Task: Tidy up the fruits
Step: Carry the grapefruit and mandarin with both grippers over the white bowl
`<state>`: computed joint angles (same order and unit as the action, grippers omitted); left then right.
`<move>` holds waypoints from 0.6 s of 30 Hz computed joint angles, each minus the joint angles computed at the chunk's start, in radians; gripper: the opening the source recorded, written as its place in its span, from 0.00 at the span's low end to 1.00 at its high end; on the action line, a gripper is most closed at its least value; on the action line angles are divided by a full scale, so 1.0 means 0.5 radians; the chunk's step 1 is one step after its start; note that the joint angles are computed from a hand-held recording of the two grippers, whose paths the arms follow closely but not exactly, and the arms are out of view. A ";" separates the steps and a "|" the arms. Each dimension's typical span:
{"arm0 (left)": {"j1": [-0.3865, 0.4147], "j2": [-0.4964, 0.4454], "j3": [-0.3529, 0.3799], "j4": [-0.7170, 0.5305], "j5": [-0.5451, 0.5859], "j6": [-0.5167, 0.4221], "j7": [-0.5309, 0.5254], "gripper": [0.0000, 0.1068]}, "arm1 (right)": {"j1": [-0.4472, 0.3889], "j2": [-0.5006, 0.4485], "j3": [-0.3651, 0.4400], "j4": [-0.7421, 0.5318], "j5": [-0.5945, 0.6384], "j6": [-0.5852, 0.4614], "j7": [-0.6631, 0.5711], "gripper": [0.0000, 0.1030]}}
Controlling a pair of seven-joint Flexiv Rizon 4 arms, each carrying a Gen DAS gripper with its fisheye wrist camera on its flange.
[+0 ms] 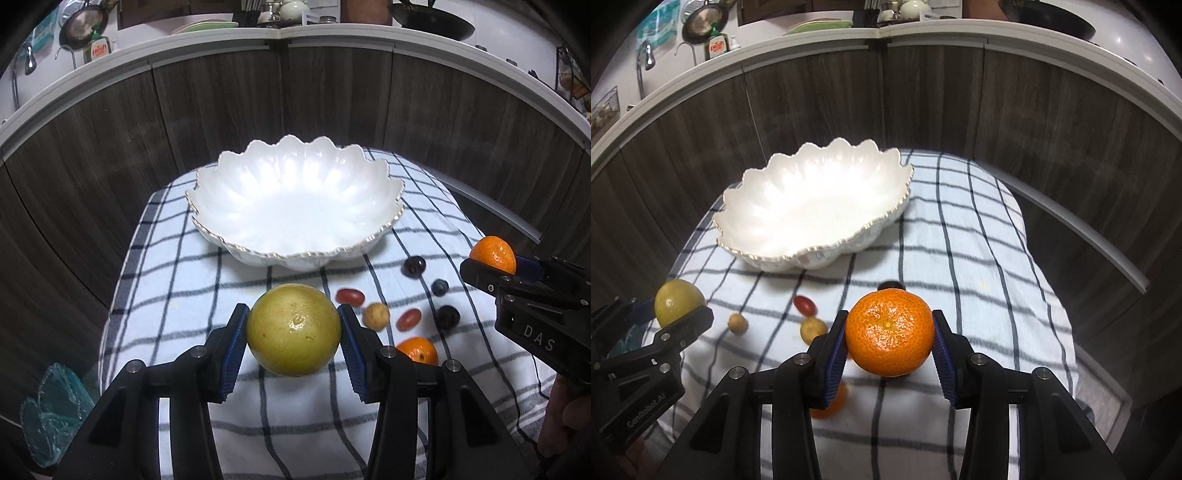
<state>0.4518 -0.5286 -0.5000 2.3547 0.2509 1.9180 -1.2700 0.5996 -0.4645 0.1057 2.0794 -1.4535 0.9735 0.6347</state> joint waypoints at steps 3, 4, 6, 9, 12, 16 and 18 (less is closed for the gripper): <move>0.007 0.004 -0.012 -0.037 -0.012 -0.020 0.003 0.44 | -0.004 -0.007 -0.010 -0.032 -0.010 0.004 -0.033 0.43; 0.015 0.003 -0.022 -0.050 -0.017 -0.033 0.006 0.44 | -0.004 -0.009 -0.014 -0.045 -0.015 0.001 -0.047 0.43; 0.026 0.006 -0.040 -0.078 -0.034 -0.059 0.016 0.44 | -0.003 -0.014 -0.020 -0.069 -0.021 -0.005 -0.071 0.43; 0.025 0.006 -0.050 -0.115 -0.055 -0.070 0.042 0.44 | -0.006 -0.020 -0.032 -0.106 -0.034 -0.010 -0.103 0.43; 0.016 0.003 -0.054 -0.153 -0.072 -0.078 0.066 0.44 | -0.014 -0.025 -0.042 -0.140 -0.042 -0.008 -0.141 0.43; 0.083 -0.013 -0.142 -0.184 -0.104 -0.130 0.098 0.44 | -0.024 -0.036 -0.057 -0.182 -0.054 -0.001 -0.186 0.43; 0.061 -0.018 -0.127 -0.207 -0.120 -0.122 0.118 0.44 | -0.024 -0.043 -0.062 -0.204 -0.048 -0.009 -0.219 0.43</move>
